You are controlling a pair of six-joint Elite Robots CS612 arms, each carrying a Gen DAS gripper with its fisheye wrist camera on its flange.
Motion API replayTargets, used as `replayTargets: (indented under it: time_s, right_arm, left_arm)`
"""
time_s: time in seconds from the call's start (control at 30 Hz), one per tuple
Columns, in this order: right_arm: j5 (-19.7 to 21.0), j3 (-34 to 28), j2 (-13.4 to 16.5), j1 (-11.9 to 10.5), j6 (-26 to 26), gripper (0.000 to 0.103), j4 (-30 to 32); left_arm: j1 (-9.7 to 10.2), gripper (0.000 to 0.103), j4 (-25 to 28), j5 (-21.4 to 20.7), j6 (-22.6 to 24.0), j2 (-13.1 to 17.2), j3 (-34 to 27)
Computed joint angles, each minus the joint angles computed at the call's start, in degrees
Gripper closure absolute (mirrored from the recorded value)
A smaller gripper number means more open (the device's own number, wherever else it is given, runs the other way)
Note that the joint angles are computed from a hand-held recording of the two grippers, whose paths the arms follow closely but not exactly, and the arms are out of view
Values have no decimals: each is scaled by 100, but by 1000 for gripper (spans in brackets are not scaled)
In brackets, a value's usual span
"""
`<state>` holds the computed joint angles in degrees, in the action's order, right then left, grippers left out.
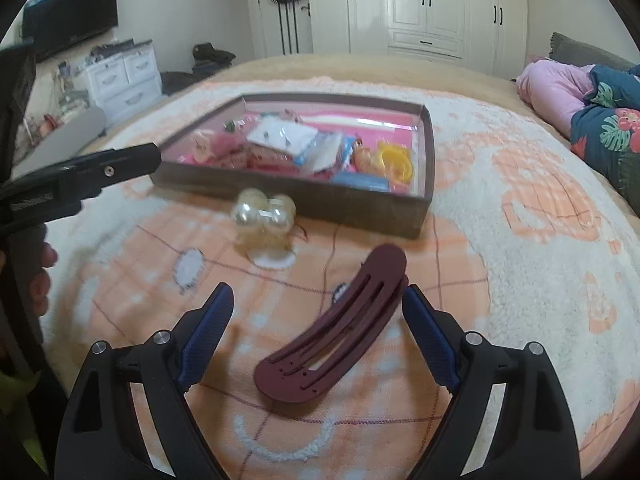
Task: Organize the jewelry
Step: 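Grasp maroon hair clip with right tool while left tool grasps pearl hair clip, then carry pearl clip into box with left tool while right tool carries maroon clip there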
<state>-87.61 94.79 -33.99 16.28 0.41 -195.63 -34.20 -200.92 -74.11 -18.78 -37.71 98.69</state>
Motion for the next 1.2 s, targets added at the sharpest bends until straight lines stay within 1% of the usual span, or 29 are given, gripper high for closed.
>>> replayTargets:
  time_s: [0.03,0.1,0.17,0.2,0.27,0.3,0.37,0.4,0.47,0.53,0.57,0.6,0.63,0.7,0.73,0.77,0.83,0.9,0.93,1.03,1.2]
  right_arm:
    - [-32,-6,10,6,6,20,43]
    - [-172,-17,33,15,-4,26,133]
    - [-137,5,36,-12,37,34,92]
    - [-138,12,37,-17,47,36,76]
    - [-253,33,37,-10,-15,49,40]
    - [-243,57,31,-29,3,53,18]
    - [-206,106,5,-70,50,65,-11]
    - [-132,138,-8,-97,61,67,-48]
    - [-122,175,-26,-119,65,71,-99]
    - [-110,221,-48,-140,81,72,-156]
    - [-131,234,-54,-148,103,72,-185]
    - [-145,256,-65,-164,142,72,-216]
    - [-135,276,-75,-180,182,72,-236]
    - [-86,329,-97,-229,311,72,-351]
    - [-68,345,-104,-243,357,72,-399]
    - [-45,369,-115,-260,408,72,-469]
    - [32,419,-144,-290,459,72,-628]
    - [10,450,-164,-290,464,72,-774]
    - [25,462,-180,-293,456,72,-847]
    - [30,460,-213,-289,402,72,-969]
    - [108,322,-223,-283,308,72,-990]
  left_arm:
    - [-5,12,41,-40,30,13,-23]
    - [-11,12,123,-200,98,57,-92]
    - [-13,12,215,-351,145,107,-176]
    - [-16,12,273,-412,161,133,-223]
    - [-17,12,393,-543,157,182,-320]
    - [-10,12,450,-641,147,205,-370]
    - [-2,12,563,-816,144,258,-482]
    - [-5,12,619,-854,157,280,-535]
    - [-8,12,722,-941,169,319,-633]
    - [-21,12,847,-1001,173,368,-746]
    - [-32,15,915,-992,182,389,-791]
    - [-43,23,1008,-961,185,397,-832]
    - [-70,28,1181,-827,147,410,-883]
    - [-57,47,1338,-932,81,428,-929]
    - [-57,50,1386,-1012,112,440,-949]
    - [-72,61,1368,-1031,191,445,-951]
    - [-125,63,1324,-912,380,426,-911]
    - [-121,63,1210,-1002,456,410,-861]
    - [-94,63,1128,-1138,403,394,-822]
    - [-40,63,818,-1269,264,331,-674]
    - [44,63,344,-1253,104,194,-468]
